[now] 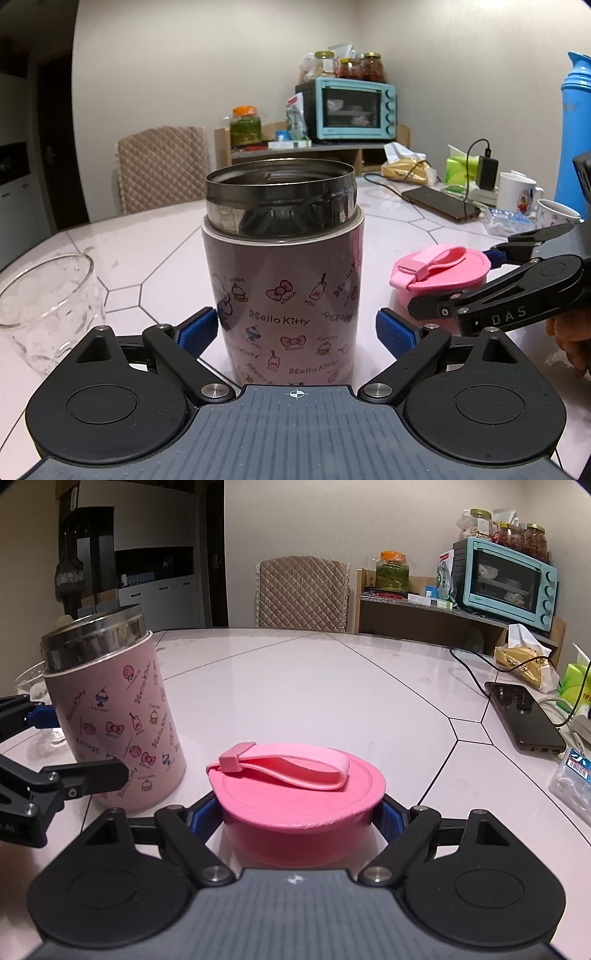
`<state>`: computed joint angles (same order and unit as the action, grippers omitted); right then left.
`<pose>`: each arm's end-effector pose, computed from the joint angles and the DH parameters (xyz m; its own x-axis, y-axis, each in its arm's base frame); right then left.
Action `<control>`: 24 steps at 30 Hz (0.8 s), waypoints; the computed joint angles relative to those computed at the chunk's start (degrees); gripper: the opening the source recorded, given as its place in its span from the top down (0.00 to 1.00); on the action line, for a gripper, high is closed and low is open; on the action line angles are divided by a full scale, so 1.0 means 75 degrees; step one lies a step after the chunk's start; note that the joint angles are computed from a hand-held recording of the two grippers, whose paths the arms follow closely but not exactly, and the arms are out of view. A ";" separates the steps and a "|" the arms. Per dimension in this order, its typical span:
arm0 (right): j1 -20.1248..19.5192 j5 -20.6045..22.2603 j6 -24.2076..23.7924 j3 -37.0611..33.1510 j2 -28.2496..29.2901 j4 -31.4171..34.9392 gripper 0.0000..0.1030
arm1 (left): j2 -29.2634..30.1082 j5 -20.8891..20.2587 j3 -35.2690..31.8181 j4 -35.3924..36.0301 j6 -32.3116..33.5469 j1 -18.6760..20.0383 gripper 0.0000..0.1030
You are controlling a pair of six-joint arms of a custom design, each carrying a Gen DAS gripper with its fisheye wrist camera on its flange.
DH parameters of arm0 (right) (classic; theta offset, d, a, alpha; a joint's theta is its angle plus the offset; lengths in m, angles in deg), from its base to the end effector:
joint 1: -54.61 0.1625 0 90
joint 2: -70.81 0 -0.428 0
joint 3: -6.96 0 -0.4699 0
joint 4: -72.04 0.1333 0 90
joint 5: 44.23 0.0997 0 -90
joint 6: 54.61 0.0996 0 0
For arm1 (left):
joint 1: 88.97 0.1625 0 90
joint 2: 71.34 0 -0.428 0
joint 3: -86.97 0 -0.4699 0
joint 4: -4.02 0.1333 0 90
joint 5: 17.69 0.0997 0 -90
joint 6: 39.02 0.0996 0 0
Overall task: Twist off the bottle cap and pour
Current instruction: 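Set the pink lid on the table and open the right gripper while the left gripper releases the bottle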
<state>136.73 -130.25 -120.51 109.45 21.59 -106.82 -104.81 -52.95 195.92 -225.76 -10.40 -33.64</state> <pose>0.0430 -0.7121 0.0872 -0.5075 -0.6958 0.5082 -0.8616 0.4172 -0.2892 -0.1477 -0.5908 0.0086 -0.6660 -0.0721 -0.7424 0.6444 0.4456 -0.6214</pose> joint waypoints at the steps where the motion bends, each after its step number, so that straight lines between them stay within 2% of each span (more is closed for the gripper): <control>1: 0.0004 -0.0030 -0.0012 -0.0006 -0.0001 0.0021 0.17 | -0.0005 -0.0002 0.0006 0.0008 -0.0007 0.0000 0.07; 11: 0.0031 -0.0198 -0.0066 0.0013 -0.0013 0.0018 0.15 | -0.0063 -0.0051 0.0068 0.0124 -0.0117 0.0020 0.06; 20: 0.0005 -0.0101 -0.0168 0.0051 -0.0056 -0.0017 0.01 | -0.0072 -0.0075 0.0084 0.0233 -0.0157 0.0019 0.01; 24: -0.0017 -0.0021 -0.0164 0.0049 -0.0071 -0.0037 0.00 | -0.0076 -0.0052 0.0102 0.0242 -0.0177 0.0011 0.00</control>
<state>136.61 -130.41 -121.74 109.82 21.06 -107.10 -105.38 -53.34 196.68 -223.95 -11.72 -33.55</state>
